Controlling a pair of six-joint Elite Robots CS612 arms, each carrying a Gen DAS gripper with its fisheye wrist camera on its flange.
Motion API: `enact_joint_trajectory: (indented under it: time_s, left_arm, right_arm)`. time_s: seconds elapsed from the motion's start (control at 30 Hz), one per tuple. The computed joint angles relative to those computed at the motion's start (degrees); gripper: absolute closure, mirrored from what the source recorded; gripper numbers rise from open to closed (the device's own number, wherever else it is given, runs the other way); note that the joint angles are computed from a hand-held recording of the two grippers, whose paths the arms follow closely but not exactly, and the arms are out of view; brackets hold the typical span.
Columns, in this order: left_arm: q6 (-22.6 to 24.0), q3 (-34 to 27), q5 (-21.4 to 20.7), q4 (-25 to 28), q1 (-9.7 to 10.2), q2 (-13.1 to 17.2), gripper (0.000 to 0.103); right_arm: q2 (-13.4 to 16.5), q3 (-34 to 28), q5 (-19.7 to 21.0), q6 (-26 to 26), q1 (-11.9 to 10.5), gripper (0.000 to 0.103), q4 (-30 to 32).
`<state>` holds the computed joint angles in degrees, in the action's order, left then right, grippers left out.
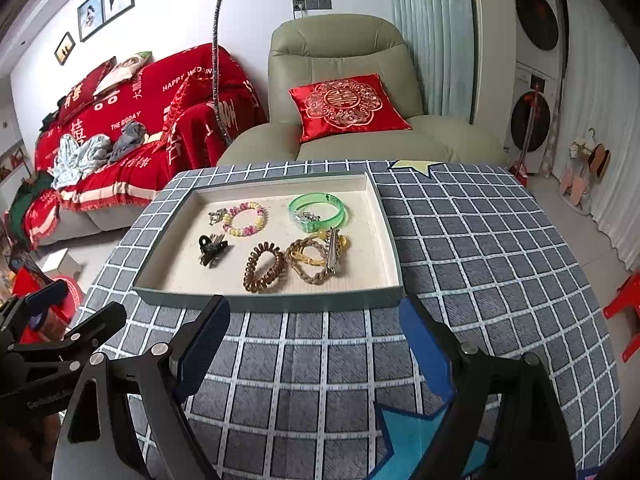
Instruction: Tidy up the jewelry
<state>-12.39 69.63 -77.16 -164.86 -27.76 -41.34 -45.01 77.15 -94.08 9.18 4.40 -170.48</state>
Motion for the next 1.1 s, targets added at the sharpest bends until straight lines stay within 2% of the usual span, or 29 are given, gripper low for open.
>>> enact_joint_trajectory:
  time_s: [0.27,0.63,1.1]
  left_arm:
    - [-0.7,4.0,1.5,-1.6,-0.54,-1.4,0.000]
    - [-0.3,5.7,3.1,-3.5,-0.98,-2.1,0.000]
    - [-1.1,5.9,2.7,-3.1,-1.01,-2.4,0.000]
  right_arm:
    - [-0.7,2.5,-2.9,-0.5,0.9,0.015,-0.5]
    - [-1.5,4.1,-3.3,0.3,1.0,0.015,-1.8]
    - [-1.7,4.0,-3.7,-0.1,1.2,0.015,-2.1]
